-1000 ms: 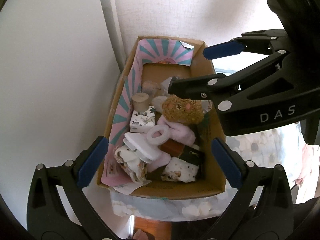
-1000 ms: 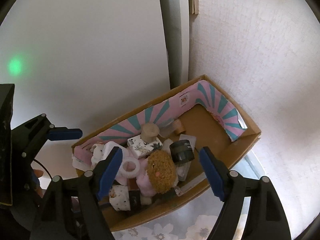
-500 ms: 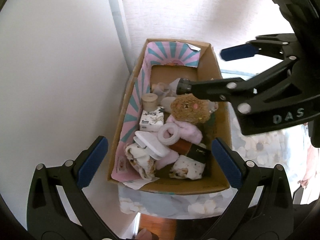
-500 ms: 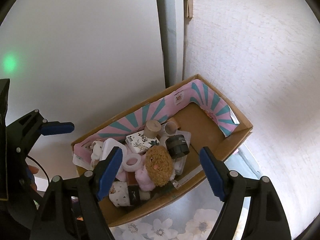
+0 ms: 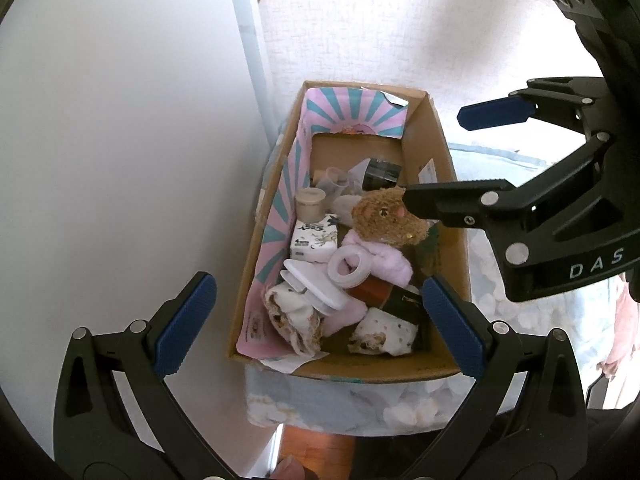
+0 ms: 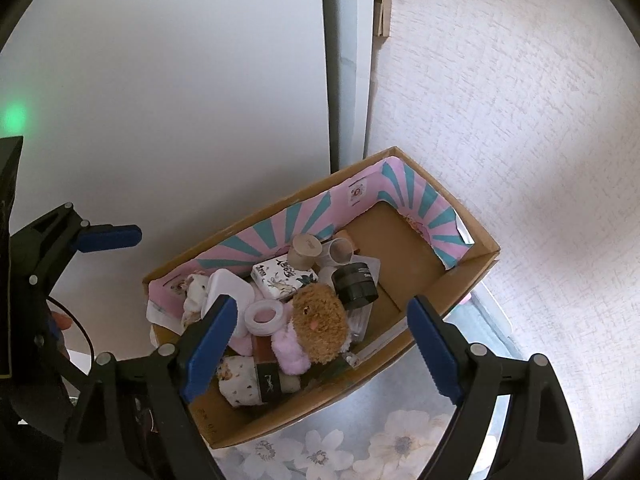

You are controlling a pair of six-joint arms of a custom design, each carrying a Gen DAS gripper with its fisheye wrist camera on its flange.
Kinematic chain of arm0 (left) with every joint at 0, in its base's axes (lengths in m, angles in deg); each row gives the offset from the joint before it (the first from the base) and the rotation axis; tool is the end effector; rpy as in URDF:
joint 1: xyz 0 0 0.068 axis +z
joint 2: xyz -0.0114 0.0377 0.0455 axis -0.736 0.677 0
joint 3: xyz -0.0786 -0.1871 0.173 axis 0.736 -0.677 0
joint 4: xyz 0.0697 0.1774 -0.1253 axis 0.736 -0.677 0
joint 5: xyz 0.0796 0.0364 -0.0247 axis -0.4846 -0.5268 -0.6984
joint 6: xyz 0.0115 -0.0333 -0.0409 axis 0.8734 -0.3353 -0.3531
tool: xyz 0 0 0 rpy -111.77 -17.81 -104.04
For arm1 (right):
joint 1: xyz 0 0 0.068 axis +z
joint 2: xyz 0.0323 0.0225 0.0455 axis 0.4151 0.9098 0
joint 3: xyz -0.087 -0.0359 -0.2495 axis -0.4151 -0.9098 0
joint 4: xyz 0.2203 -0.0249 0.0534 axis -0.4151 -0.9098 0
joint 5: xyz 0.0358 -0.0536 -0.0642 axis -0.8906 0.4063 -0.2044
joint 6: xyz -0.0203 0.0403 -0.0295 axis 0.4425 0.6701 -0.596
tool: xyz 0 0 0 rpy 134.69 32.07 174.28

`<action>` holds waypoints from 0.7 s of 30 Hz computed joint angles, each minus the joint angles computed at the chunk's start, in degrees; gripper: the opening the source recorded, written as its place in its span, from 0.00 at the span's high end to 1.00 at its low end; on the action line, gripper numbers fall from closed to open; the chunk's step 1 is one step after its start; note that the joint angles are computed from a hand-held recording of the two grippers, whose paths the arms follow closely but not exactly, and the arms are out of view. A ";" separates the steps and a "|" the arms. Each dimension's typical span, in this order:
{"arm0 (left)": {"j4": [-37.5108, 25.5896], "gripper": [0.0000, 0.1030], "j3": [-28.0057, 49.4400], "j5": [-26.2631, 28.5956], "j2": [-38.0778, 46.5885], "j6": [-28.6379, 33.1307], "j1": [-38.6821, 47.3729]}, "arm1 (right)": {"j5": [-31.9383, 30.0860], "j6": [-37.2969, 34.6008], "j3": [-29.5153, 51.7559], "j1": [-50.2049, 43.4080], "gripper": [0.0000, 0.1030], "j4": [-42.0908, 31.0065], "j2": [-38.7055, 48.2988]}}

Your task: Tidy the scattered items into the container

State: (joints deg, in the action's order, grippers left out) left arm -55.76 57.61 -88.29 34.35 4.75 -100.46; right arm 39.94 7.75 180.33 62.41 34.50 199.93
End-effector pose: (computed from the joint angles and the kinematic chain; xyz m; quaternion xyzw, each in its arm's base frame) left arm 0.1301 -0.1454 0.2158 -0.1050 0.9601 0.0430 0.2557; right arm 0.3353 0.2707 0.2086 -0.4821 0.8388 0.1428 0.2087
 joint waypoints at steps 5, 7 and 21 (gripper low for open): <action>-1.62 0.00 0.48 -0.89 -0.96 -0.66 -1.31 | 0.08 0.69 -2.85 0.21 0.18 0.62 -1.94; -2.52 0.00 1.12 -1.54 -1.17 -1.23 -2.19 | 0.26 0.99 -3.66 0.34 0.18 0.75 -2.67; -9.46 0.00 16.99 -6.99 6.03 0.13 -7.70 | 2.28 6.87 -18.24 -6.70 0.18 2.52 -18.64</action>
